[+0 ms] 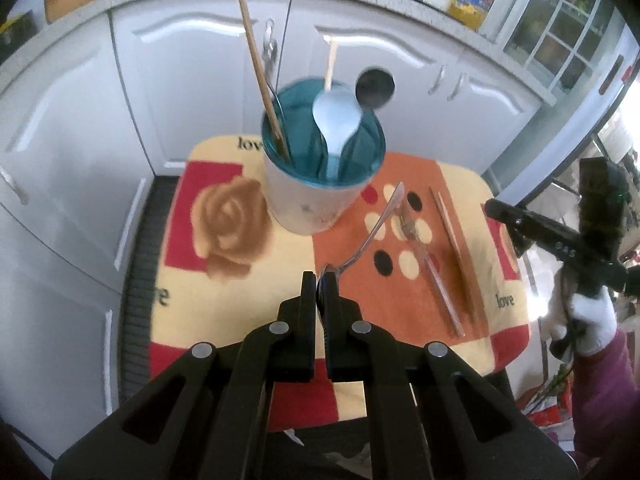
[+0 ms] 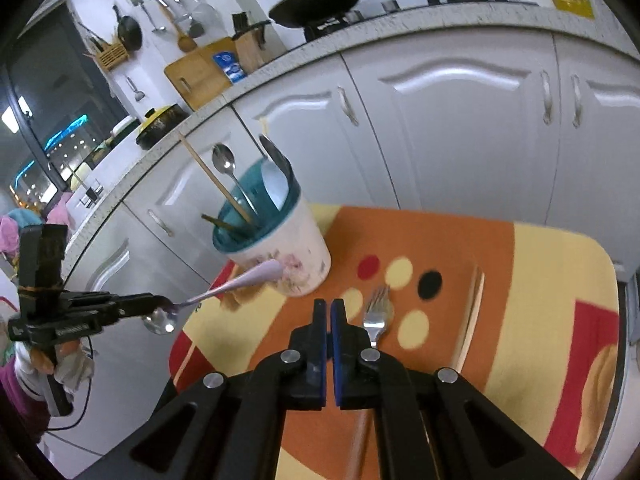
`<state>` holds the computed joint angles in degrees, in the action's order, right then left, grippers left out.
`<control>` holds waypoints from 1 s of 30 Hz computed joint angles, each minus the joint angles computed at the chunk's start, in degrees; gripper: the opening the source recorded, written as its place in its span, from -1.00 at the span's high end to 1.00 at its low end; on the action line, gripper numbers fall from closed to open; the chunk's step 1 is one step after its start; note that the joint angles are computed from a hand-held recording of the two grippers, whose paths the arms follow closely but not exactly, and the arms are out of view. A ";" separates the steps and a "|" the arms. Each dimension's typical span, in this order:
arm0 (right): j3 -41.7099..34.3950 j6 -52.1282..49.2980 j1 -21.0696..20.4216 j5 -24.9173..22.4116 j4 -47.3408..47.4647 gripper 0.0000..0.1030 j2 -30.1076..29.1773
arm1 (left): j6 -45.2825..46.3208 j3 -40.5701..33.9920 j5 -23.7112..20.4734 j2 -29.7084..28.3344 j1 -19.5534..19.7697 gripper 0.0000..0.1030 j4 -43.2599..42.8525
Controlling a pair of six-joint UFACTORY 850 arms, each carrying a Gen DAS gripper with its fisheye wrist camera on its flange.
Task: Organize utensils
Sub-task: 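Lift the spoon and fork and carry both toward the floral cup, then lower the spoon and fork into the floral cup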
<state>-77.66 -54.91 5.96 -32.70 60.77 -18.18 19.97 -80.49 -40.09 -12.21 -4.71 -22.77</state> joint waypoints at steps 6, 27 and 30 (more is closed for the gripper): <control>-5.17 18.00 1.13 -1.58 -17.31 0.87 -5.57 | -0.01 -0.95 -0.45 0.84 1.09 0.97 0.40; -18.59 8.71 2.37 -5.46 -16.23 0.83 -21.25 | -5.78 -12.56 -6.92 -5.56 2.94 0.97 10.68; -16.62 5.78 2.09 -5.00 -14.28 0.96 -19.22 | -6.40 -15.85 -8.63 -7.75 2.53 0.97 13.35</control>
<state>-94.28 -49.13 8.05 -37.70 46.49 -37.40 13.57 -96.34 -48.72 -19.96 -2.18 -9.42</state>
